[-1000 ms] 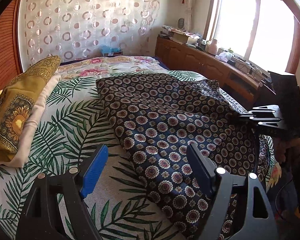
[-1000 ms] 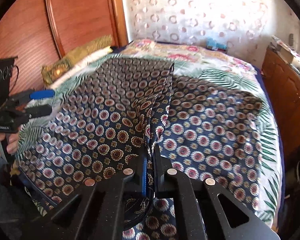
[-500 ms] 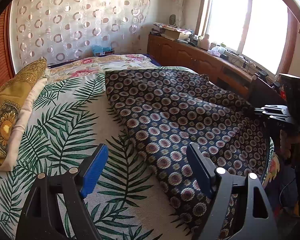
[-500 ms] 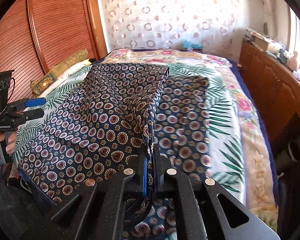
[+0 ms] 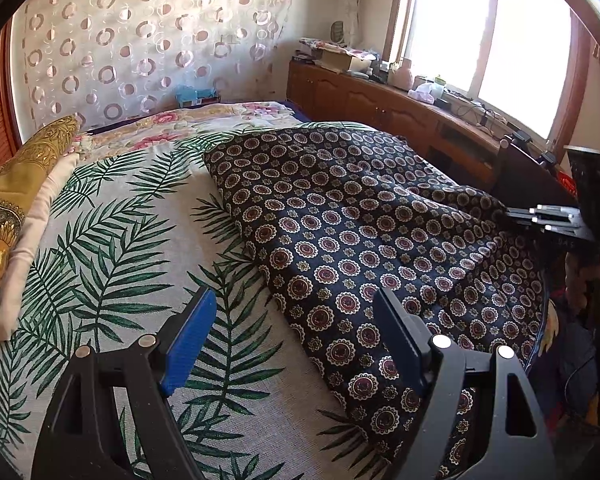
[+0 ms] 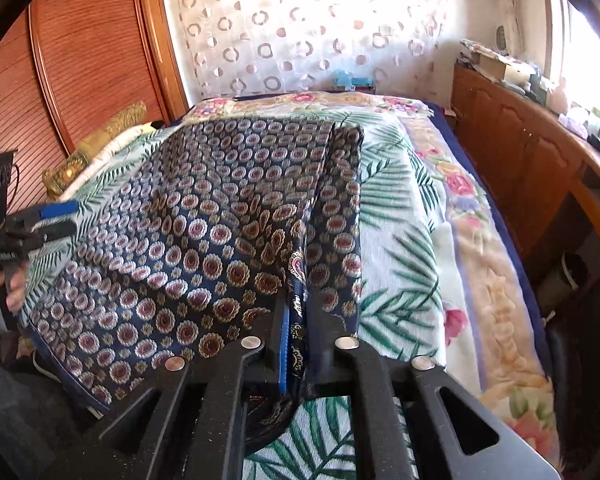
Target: Fold small clothes
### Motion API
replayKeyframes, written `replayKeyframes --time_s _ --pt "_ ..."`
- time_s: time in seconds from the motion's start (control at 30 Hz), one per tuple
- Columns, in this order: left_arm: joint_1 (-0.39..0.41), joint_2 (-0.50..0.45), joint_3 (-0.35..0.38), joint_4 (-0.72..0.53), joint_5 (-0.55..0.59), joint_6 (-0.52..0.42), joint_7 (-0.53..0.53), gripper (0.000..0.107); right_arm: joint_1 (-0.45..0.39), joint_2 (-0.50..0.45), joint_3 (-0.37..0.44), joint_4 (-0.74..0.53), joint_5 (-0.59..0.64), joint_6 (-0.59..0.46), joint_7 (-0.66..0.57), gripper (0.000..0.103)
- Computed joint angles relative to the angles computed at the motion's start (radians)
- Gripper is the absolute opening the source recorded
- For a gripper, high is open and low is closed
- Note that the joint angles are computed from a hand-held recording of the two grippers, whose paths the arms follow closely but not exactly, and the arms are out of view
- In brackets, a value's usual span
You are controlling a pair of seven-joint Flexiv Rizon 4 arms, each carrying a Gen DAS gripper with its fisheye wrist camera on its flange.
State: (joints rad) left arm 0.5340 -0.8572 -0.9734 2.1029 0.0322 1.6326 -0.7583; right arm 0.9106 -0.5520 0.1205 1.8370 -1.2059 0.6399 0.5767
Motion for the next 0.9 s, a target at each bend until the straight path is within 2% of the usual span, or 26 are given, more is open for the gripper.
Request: replayKeyframes --time_s 0.13,0.2,0.37,0.6,0.67,0.7,0.73,0.9 --pt "-0.002 0.003 0.003 0.005 0.0 0.006 -0.008 0.081 -0.02 0.036 -0.007 0.01 -0.028 -0.003 -0.011 0.025" --pt "-0.008 0.006 0.011 0.005 0.001 0.01 -0.013 0.081 -0.045 0.045 -0.014 0.011 -0.059 0.027 -0.015 0.03" --pt "-0.01 0.01 0.018 0.003 0.005 0.015 -0.019 0.081 -0.117 0.053 -0.031 0.003 -0.103 0.123 -0.048 0.032" --pt "0.013 0.002 0.004 0.006 0.016 0.022 -0.027 0.081 -0.157 -0.032 -0.067 -0.109 -0.031 0.179 -0.185 0.032" --pt "0.015 0.0 0.005 0.005 0.017 0.018 -0.028 0.081 -0.17 -0.044 -0.078 -0.118 -0.003 0.206 -0.214 0.04" --pt "0.015 0.0 0.005 0.005 0.017 0.016 -0.028 0.081 -0.175 -0.049 -0.08 -0.12 0.019 0.214 -0.225 0.049" --pt "0.016 -0.002 0.005 0.006 0.017 0.016 -0.028 0.081 -0.183 -0.058 -0.082 -0.126 0.046 0.225 -0.24 0.053" --pt "0.016 -0.001 0.006 0.008 0.014 0.009 -0.027 0.081 -0.194 -0.094 -0.101 -0.168 0.154 0.258 -0.316 0.053"
